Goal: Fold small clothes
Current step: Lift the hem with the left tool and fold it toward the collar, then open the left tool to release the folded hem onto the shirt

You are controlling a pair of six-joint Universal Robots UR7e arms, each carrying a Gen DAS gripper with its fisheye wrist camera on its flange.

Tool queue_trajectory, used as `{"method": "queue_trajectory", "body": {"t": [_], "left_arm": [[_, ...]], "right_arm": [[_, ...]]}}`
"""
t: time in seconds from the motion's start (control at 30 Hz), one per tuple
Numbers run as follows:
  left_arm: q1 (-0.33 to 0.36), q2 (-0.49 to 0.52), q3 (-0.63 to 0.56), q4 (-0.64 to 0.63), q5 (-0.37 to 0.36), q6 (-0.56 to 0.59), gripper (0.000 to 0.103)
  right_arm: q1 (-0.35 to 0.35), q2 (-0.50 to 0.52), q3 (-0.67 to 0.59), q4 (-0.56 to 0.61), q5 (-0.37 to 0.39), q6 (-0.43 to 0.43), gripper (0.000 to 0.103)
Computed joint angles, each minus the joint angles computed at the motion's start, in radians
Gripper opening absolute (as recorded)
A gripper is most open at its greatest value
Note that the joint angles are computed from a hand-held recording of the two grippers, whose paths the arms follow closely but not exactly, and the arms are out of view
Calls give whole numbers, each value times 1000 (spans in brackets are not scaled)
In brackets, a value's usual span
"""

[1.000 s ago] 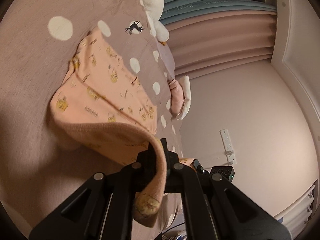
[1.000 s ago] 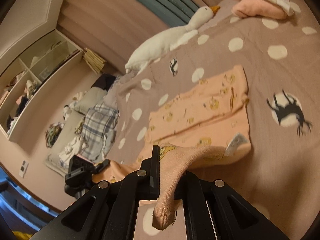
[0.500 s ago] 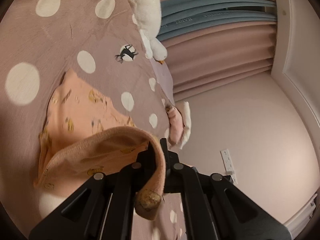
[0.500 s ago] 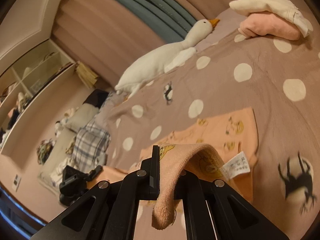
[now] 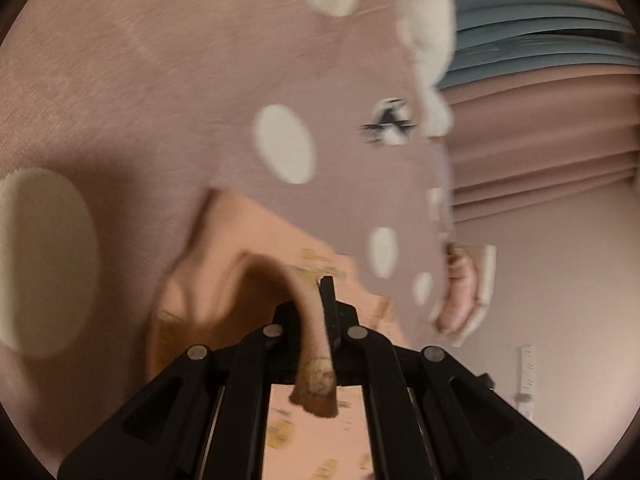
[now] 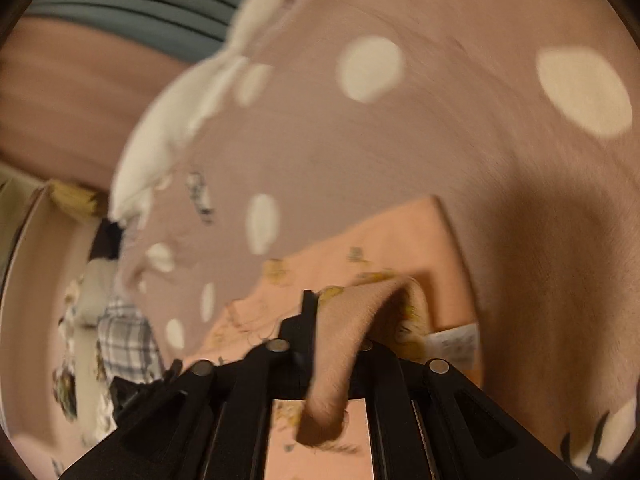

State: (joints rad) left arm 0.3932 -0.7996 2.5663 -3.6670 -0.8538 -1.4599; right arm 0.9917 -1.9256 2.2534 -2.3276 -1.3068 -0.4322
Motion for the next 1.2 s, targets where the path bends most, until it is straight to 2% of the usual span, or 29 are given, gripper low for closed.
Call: {"method": "queue_trajectory", "body": {"t": [0.07,0.13,0.17,0.2,0.27,0.33,0.4,0.47,0.53,0.6,0.67,0.73,0.77,0.87,0.97,1.07,1.13,1.2], "left_arm": [[10,-37,3,80,-6,-4,8],[2,-109,18,206,11,-33,24],[-14,-144,38,241,34,-55,36],[-36,-181,58,285,60,-83,42],[-83,-276,89,424,96,-131,42],[-127,-347,102,547,95,-142,41],[-157,-387,77,688,71,-117,40],[-185,-375,45,762,29,-63,40],[-196,-317,14,750,-14,7,37],[-182,-236,-25,707,-65,103,31],[-151,-158,-85,728,-109,177,31],[-119,-107,-132,768,-113,206,31],[-105,-91,-140,757,-102,225,31],[-55,-67,-182,741,-49,283,31],[22,-60,-226,703,-16,323,31],[57,-71,-236,605,49,288,31],[48,-91,-223,551,97,270,31],[29,-132,-214,616,119,246,31]], "right_arm": [[-15,1,-13,18,-6,0,5],[-38,-16,-29,62,21,-26,6],[-42,-24,-31,61,25,-34,10],[-43,-45,-27,29,13,-40,27],[-55,-68,-23,-20,25,-43,48],[-97,-115,-31,30,90,-101,48],[-102,-157,-26,78,94,-206,48],[-87,-206,-2,131,55,-344,47],[-62,-252,43,147,0,-466,34],[-30,-268,85,123,-60,-533,23],[27,-245,126,56,-158,-567,16],[106,-171,153,-75,-278,-538,16],[128,-146,158,-117,-304,-534,16],[186,-75,165,-244,-333,-521,15],[254,33,141,-379,-362,-452,15],[306,102,110,-491,-357,-361,15],[307,96,91,-501,-316,-326,15],[306,76,82,-484,-303,-315,15]]}}
